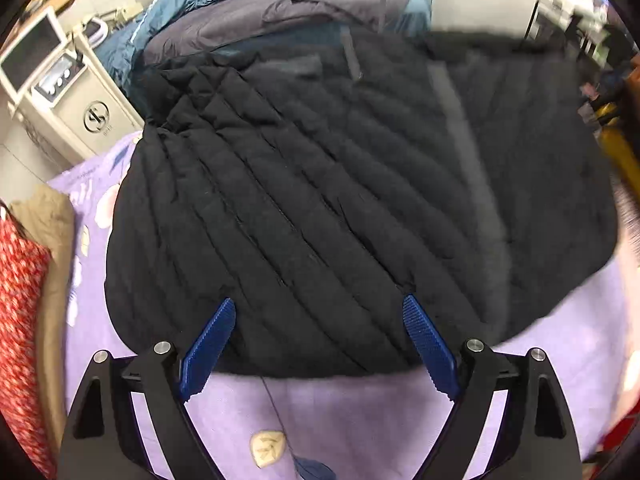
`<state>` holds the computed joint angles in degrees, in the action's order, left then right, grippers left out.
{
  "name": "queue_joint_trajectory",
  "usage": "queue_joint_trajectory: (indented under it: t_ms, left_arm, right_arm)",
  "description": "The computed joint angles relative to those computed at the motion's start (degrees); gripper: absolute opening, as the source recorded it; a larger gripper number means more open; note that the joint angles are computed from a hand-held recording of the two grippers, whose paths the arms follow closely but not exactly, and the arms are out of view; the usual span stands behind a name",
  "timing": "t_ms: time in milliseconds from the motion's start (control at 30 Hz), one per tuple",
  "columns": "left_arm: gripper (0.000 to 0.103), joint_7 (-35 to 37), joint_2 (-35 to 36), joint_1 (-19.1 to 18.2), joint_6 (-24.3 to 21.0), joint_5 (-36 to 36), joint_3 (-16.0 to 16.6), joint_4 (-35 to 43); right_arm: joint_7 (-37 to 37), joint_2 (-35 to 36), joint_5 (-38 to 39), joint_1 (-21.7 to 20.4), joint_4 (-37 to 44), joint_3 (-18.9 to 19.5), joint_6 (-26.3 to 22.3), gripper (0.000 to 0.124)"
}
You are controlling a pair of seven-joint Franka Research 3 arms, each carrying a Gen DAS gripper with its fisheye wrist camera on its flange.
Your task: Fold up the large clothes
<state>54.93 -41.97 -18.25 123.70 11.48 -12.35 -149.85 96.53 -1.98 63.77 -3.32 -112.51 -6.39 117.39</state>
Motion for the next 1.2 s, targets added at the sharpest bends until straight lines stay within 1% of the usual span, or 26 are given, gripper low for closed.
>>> queue_joint_trajectory:
  t_ms: [33,67,100,133,167,200,233,267,300,333,367,400,467,500,567,633,767,867,933,1033,1133,1200]
  left_arm:
    - [0.087,0.4,1.4,0.4,-0.2,0.7,-0.2,0.6]
    - [0.088,0.5,2.1,0.7,-0.2,1.3,-0.4,0.9]
    - [0.090,0.3,3.1,1.1,0.0,2.0,-0.6,1.5]
    - [0.091,0.3,3.7,1.5,0.2,2.3,-0.5,1.8]
    - [0.091,0.3,4.1,1.7,0.0,2.4,-0.3,2.2]
    - [0.092,0.1,4.7,2.1,0.1,2.3,0.1,2.4]
    - [0.092,-0.1,5.3,2.4,0.1,2.1,0.2,3.0]
    - [0.092,-0.4,5.9,2.7,0.3,1.9,0.5,3.3]
    - [0.092,-1.0,6.3,3.1,0.4,1.5,0.7,3.6]
    - [0.092,-1.4,6.8,3.4,0.7,1.4,0.8,3.8]
    - [0.092,-1.6,7.3,3.6,0.6,1.3,0.8,4.3]
    - [0.092,-1.8,7.3,3.7,0.3,1.0,0.9,4.5]
    - [0.092,-1.8,7.4,3.8,-0.1,0.9,0.9,4.8]
    - [0.092,-1.6,7.3,3.8,-0.2,1.1,0.8,4.7]
    - [0.093,-1.4,7.2,3.5,-0.6,1.2,0.4,4.8]
    - [0.094,-1.2,7.2,3.4,-0.5,0.7,1.0,4.7]
    - [0.098,-1.0,8.8,4.1,-0.1,0.2,1.6,5.4]
    - [0.098,-0.8,10.0,4.9,0.6,-0.6,2.4,5.9]
    - [0.098,-0.3,11.3,5.7,1.2,-0.6,2.9,6.6]
    - [0.098,0.5,13.6,6.8,1.5,-0.7,3.4,7.9]
    - [0.098,1.2,16.5,7.8,1.0,-2.7,4.5,9.5]
    - [0.098,1.6,18.3,8.5,0.2,-3.9,5.0,10.6]
  right_arm:
    - [-1.5,-2.3,-0.4,0.1,-1.7,0.1,2.3,0.063]
    - [-2.9,-4.2,-2.7,0.3,-2.6,0.3,4.3,0.064]
    - [-4.4,-6.1,-6.2,0.6,-3.3,0.6,6.4,0.069]
    - [-6.2,-9.2,-12.0,0.9,-4.7,1.4,10.2,0.070]
    - [-7.3,-11.6,-16.0,1.4,-6.2,2.0,13.0,0.070]
    - [-9.4,-14.4,-19.6,2.0,-8.1,2.6,15.6,0.072]
    - [-13.4,-17.7,-23.3,3.1,-10.3,3.4,17.1,0.073]
    - [-16.5,-20.0,-25.8,4.4,-12.0,3.7,17.3,0.074]
    - [-19.8,-22.1,-28.1,5.9,-13.6,3.9,16.3,0.074]
    - [-24.7,-24.3,-30.7,8.1,-15.3,4.2,13.4,0.074]
    - [-27.3,-25.5,-32.8,9.5,-16.4,4.7,11.7,0.074]
    - [-29.5,-27.3,-36.1,10.5,-18.8,6.3,11.2,0.074]
    - [-29.7,-29.9,-41.1,11.2,-23.9,9.5,13.8,0.074]
    - [-27.6,-30.0,-42.5,11.4,-25.4,10.6,14.1,0.074]
    - [-25.1,-29.1,-41.4,12.7,-26.2,9.4,12.7,0.073]
    - [-23.7,-27.0,-41.2,13.7,-25.4,9.2,13.3,0.073]
    - [-21.9,-21.3,-48.4,13.8,-21.4,11.5,15.5,0.073]
    - [-19.0,-15.6,-52.7,13.7,-16.4,12.0,14.2,0.074]
    - [-16.6,-11.5,-54.4,13.9,-12.8,11.7,12.5,0.081]
    - [-14.7,-7.4,-56.6,14.5,-9.6,11.3,10.6,0.088]
    - [-12.3,-3.7,-59.0,15.1,-6.5,10.9,8.6,0.095]
    - [-11.1,-1.8,-59.7,15.5,-4.9,10.5,7.4,0.097]
